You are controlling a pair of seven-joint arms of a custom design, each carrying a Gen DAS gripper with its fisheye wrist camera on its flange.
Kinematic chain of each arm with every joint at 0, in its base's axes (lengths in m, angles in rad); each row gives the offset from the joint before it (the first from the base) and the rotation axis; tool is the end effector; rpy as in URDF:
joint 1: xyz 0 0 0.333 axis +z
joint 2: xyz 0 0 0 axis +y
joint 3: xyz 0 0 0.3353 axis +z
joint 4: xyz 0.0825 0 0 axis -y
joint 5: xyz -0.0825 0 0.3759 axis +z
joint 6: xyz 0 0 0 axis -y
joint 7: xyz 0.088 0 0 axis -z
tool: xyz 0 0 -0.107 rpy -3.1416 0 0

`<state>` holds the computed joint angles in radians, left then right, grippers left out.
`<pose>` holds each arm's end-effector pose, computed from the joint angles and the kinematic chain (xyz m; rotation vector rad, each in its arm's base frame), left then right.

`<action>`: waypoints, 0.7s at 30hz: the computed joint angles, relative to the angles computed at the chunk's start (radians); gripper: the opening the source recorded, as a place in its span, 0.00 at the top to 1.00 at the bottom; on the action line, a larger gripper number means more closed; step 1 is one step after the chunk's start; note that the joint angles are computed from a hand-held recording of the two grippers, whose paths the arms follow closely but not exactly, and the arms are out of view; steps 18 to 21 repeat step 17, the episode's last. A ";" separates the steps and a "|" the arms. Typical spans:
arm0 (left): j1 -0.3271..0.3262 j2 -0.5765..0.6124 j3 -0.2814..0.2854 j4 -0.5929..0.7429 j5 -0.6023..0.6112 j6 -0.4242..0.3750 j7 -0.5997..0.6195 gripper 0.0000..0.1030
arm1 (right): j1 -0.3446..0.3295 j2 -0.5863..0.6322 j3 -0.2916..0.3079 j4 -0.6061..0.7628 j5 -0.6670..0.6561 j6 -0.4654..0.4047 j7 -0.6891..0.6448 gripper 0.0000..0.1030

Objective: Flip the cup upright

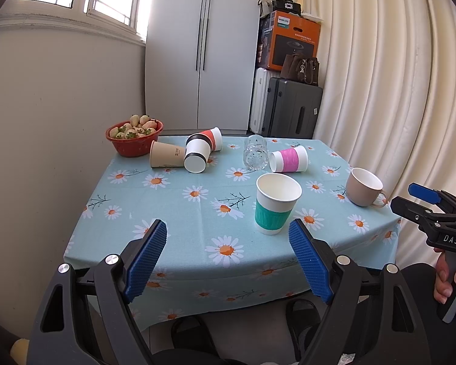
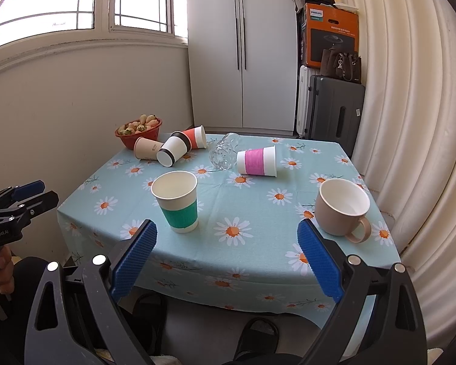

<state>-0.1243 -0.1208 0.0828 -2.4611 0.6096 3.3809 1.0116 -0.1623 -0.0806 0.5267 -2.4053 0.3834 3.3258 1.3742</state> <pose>0.4888 -0.0826 0.4814 -1.5250 1.7691 -1.0233 0.4978 0.1531 0.4833 -1.7152 1.4501 -0.6940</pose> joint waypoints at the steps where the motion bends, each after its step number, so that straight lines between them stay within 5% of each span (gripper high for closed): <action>1: 0.001 0.001 -0.001 0.001 0.000 0.000 0.000 0.22 | 0.001 0.000 0.000 0.000 0.000 0.000 0.001 0.10; 7: 0.017 0.001 -0.018 -0.001 -0.011 0.003 0.005 0.22 | 0.003 0.000 -0.002 0.000 0.004 0.000 -0.005 0.10; 21: -0.030 0.003 0.038 0.006 0.047 -0.001 -0.046 0.22 | 0.013 0.002 -0.014 0.001 -0.011 -0.003 0.009 0.10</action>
